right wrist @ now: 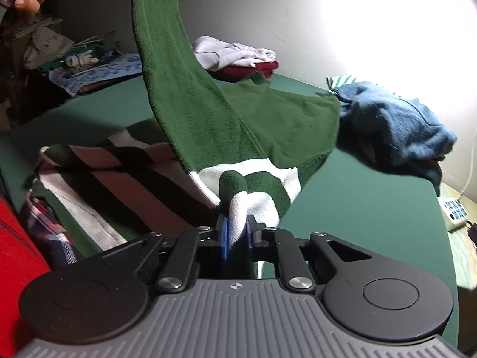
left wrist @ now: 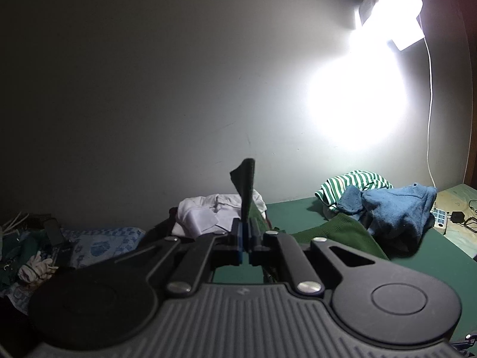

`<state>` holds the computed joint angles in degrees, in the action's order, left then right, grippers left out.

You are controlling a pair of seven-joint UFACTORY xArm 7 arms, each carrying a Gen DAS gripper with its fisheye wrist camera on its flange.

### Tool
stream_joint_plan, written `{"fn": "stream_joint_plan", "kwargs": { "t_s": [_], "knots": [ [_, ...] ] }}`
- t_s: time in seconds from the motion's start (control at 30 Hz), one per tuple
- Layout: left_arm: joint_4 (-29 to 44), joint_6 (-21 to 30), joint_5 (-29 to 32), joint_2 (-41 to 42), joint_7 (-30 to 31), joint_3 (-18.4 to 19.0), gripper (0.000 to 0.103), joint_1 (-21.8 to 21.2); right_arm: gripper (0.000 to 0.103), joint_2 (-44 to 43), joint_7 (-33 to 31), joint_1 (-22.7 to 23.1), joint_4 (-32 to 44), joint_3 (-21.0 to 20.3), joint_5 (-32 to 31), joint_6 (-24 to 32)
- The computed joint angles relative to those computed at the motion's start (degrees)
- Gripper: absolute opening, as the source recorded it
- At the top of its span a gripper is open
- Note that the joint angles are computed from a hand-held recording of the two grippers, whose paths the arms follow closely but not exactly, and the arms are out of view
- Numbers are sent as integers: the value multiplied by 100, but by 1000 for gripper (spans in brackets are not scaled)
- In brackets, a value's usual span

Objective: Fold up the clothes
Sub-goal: 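Lift the folded striped sweater off the bed with both grippers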

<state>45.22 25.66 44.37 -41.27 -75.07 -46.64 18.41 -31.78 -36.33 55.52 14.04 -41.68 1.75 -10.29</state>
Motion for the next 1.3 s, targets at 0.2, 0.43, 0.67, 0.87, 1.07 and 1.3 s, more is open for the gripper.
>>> {"fn": "stream_joint_plan", "kwargs": {
  "t_s": [0.2,0.43,0.67,0.87,1.07,1.3],
  "knots": [
    [-376,566,-370,-319,349,446,5,-799,13,-351,-425,-82,-3,55,46,607],
    [-751,1210,-711,-555,457,804,5,-1497,26,-1020,-1222,-1038,-145,624,15,1746],
    [-799,1170,-654,-638,382,947,5,-1649,18,-556,-1545,-1438,-159,1115,293,1528],
    [-878,1409,-840,-1010,559,1044,5,-1937,7,-651,-1601,-1701,-114,1324,826,1695],
    [-1020,1640,-1088,-1201,654,1069,5,-2083,7,-506,-1940,-1793,-140,1553,1174,1746],
    [-1250,1879,-1352,-1174,677,1146,5,-2282,15,-405,-2137,-2380,88,2118,1405,2418]
  ]
}}
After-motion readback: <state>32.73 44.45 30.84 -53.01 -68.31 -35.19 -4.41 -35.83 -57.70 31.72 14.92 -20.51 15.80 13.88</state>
